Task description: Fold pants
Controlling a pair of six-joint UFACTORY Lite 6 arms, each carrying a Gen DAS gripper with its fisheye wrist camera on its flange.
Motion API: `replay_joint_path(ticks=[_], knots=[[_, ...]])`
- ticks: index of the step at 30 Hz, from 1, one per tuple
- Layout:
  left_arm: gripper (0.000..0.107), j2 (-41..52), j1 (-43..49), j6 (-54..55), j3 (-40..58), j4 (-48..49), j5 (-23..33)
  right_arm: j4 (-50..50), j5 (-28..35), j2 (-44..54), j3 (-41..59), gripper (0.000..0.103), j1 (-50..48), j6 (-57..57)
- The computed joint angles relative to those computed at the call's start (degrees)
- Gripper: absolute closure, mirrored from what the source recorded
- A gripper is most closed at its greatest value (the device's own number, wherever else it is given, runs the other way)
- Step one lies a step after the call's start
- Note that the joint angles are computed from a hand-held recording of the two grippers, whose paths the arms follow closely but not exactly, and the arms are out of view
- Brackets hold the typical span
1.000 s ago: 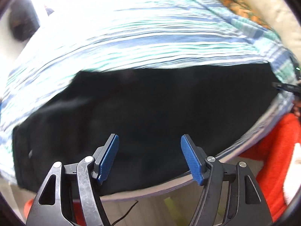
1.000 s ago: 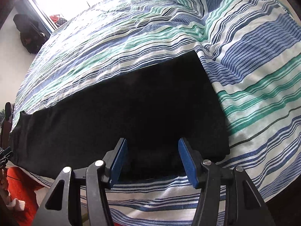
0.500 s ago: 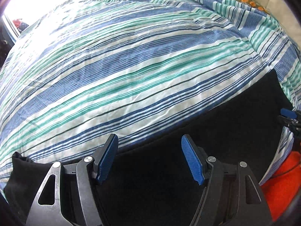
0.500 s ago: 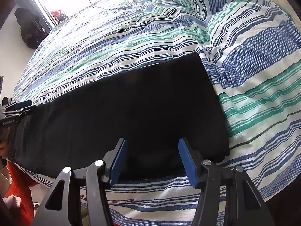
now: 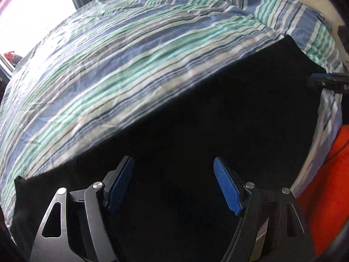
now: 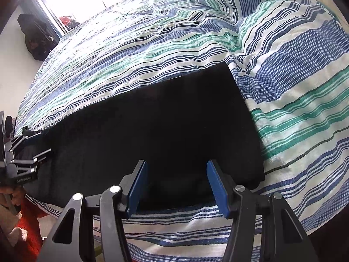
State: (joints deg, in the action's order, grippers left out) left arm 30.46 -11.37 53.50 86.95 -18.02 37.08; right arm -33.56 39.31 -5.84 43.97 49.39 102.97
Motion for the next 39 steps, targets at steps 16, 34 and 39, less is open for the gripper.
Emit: replay_joint_path(ticks=[16,34,39], knots=[[0.022,-5.6,2.5,6.5,-12.2,-7.0,-3.7,-19.6,26.7,-36.2,-22.2,0.046,28.7,56.5],[0.021,-9.0,3.2,8.3,-17.8,-8.6,-7.0,-16.3,-5.4,-33.0,-29.6,0.063,3.5,48.8],[0.021,-9.9,3.6,9.7,-19.0,-9.8,-7.2,-16.1,-3.1,-33.8,-30.6,0.066,6.0,53.2]])
